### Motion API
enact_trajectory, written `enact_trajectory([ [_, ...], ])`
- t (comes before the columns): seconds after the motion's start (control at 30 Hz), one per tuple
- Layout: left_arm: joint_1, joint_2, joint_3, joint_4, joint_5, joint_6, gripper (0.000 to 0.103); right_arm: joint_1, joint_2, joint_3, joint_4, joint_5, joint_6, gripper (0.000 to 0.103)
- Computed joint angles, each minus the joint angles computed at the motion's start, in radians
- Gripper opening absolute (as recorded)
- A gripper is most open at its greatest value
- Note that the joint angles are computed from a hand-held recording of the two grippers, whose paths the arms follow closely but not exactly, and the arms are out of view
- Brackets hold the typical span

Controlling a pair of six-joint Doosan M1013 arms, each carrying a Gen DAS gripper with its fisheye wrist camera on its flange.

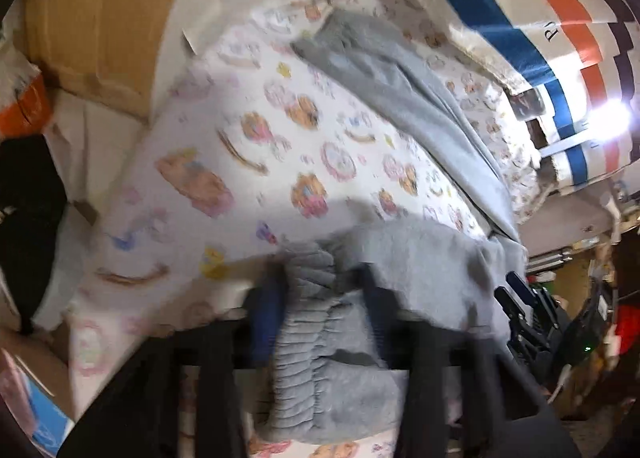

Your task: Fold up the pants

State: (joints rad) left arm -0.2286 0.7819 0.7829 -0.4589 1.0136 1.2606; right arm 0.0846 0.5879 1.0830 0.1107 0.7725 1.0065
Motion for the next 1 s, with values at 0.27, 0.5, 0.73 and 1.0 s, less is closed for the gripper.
enact_trajectory([
  [0.27, -0.013, -0.014, 0.002, 0.110, -0.064, -0.109, 0.022, -0.022, 0.000, 0.009, -0.049, -0.026, 0.068, 0.032],
  [0.5, -0.041, -0.027, -0.015, 0.272, -0.066, -0.130, 0.023, -0.058, -0.003, 0.009, -0.036, -0.027, 0.116, 0.032],
  [0.73, -0.054, 0.026, -0.096, 0.366, 0.089, -0.179, 0.043, -0.109, 0.006, -0.004, 0.089, 0.040, 0.081, 0.032],
  [1.0, -0.115, -0.013, -0.139, 0.493, 0.059, -0.128, 0.053, -0.185, 0.003, -0.027, 0.170, 0.095, 0.055, 0.047],
])
